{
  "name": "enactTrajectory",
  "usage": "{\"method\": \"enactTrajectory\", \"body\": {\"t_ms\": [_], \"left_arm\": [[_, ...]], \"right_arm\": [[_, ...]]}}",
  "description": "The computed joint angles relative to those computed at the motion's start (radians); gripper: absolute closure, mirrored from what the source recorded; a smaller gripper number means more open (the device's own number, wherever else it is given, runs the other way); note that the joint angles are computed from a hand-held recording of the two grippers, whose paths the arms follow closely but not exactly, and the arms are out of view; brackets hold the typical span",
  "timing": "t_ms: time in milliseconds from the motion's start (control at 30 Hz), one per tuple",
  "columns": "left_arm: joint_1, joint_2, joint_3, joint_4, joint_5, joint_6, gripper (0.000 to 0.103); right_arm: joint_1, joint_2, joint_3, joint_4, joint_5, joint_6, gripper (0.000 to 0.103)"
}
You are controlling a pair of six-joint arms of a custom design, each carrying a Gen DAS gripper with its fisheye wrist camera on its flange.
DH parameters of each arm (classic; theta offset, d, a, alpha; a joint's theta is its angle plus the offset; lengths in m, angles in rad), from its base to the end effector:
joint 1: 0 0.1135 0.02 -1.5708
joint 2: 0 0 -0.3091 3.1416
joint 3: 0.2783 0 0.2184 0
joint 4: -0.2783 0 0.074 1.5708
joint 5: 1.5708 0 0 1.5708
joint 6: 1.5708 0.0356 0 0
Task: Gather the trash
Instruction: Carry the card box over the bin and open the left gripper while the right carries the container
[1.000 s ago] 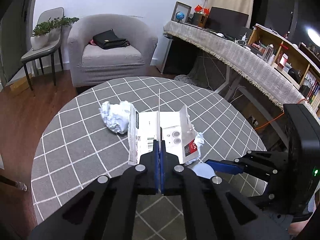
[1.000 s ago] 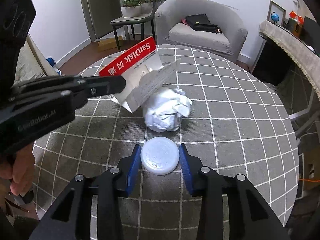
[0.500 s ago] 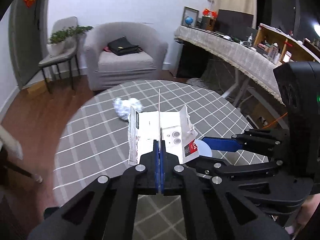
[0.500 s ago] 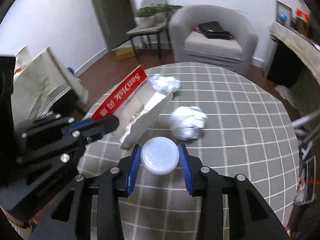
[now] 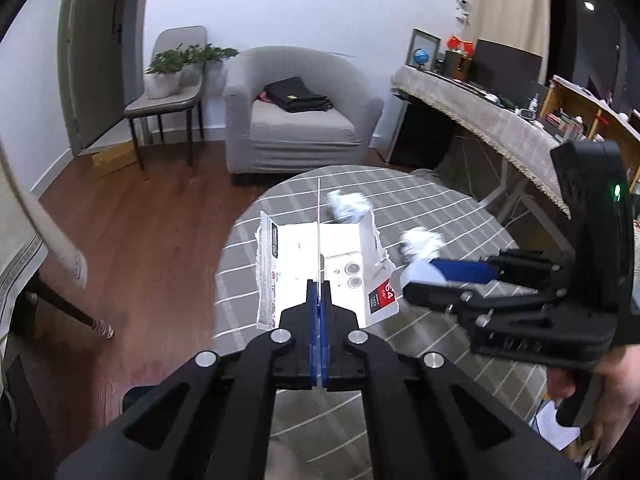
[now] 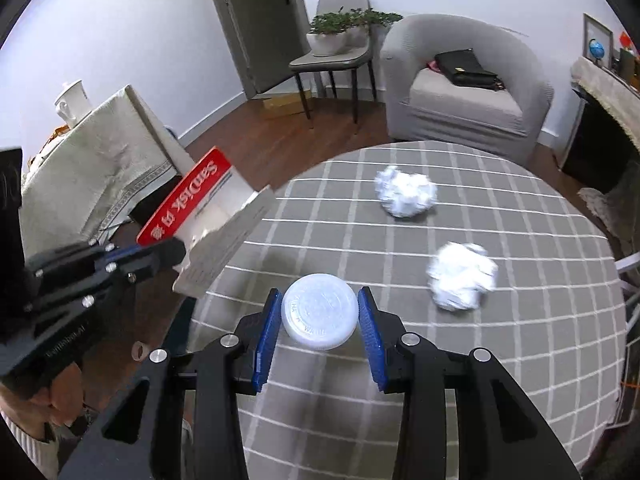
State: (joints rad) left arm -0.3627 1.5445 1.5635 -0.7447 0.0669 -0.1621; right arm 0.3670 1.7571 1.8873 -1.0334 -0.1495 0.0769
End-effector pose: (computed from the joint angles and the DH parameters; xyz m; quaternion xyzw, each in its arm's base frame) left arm 0.2821 -0.1096 0.4138 0.1049 0.9056 -0.1358 0.3879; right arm 0.3204 0.1288 0.4182 -0.1604 0.9287 0.1407 0.3032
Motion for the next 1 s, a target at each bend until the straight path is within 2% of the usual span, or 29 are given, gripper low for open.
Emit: {"method": "enactTrajectory", "body": {"t_ms": [267, 400, 567, 800, 1000], "left_arm": [[0.170, -0.097, -0.184, 0.026, 0.041, 0.107, 0.101], [0.293, -0.137, -0.277, 0.042, 0.129, 0.124, 0.101], [0.435, -0.159, -0.417, 0.098, 0.194, 0.171, 0.101], [0.571, -0.107, -0.543, 0.141, 0.210, 0.288, 0.101], [0.668, -0.004, -0.601, 0.168, 0.230, 0.349, 0.101]], "right_arm": [[0.162, 0.103, 0.111, -0.011, 0.070, 0.047, 0.064], [0.217, 0.141, 0.141, -0.007, 0.077, 0.062, 0.064], [0.277, 0.208, 0.201, -0.021, 0.090, 0.075, 0.064], [0.333, 0.285, 0.263, -0.039, 0.087, 0.088, 0.064], [0.384, 0.357, 0.341, -0.074, 0.103, 0.087, 0.064]]}}
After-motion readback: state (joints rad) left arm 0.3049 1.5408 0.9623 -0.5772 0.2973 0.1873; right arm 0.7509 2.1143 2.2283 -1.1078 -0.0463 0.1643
